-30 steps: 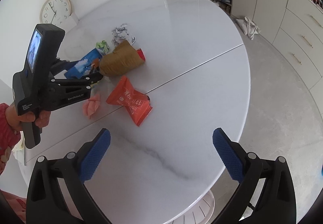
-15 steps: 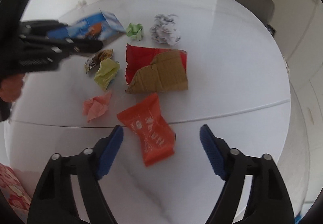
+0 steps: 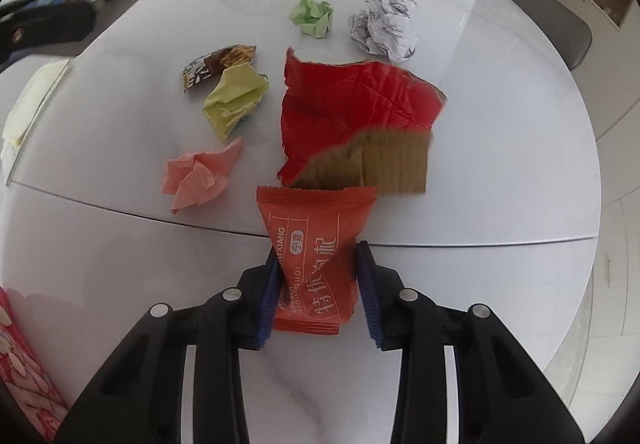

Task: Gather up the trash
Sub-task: 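Grasp the orange snack wrapper with the right tool while the left tool holds the box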

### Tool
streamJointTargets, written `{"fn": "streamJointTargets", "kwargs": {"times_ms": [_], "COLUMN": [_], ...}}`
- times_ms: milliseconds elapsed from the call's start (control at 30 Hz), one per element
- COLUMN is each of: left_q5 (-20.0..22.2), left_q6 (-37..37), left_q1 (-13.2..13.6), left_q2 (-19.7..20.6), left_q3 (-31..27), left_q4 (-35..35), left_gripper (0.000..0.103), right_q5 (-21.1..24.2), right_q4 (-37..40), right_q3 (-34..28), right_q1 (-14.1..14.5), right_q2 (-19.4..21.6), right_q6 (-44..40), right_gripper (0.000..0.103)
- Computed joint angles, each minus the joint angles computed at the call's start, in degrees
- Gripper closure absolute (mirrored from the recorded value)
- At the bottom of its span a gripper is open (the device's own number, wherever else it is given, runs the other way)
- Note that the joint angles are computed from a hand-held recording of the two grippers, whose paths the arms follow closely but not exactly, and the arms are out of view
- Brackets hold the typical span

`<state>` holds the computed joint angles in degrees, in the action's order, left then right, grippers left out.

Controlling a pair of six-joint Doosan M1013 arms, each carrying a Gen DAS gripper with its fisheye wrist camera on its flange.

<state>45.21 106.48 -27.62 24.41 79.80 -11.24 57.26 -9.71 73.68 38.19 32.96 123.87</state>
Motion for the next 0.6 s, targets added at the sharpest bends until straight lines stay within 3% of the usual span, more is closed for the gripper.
{"fn": "streamJointTargets", "kwargs": {"times_ms": [300, 433, 600], "left_q5": [-0.1, 0.1, 2.1], "left_q6": [1.5, 4.0, 9.8], "left_q1": [0.5, -0.1, -1.0], "left_q2": [-3.9, -6.4, -9.7], "left_q3": [3.3, 5.7, 9.1], "left_q4": [-2.2, -4.3, -9.8], "left_gripper": [0.053, 0.053, 0.053], "right_q5": [-6.6, -8.3, -7.2], "right_q4": [-0.9, -5.7, -11.9], "right_q3": [5.6, 8.8, 12.2], "right_q1": [0.8, 3.4, 8.0], "right_q2": [-5.7, -9.4, -13.1], "right_q6": [14.7, 25.8, 39.7], "right_gripper": [0.069, 0.069, 0.069]}}
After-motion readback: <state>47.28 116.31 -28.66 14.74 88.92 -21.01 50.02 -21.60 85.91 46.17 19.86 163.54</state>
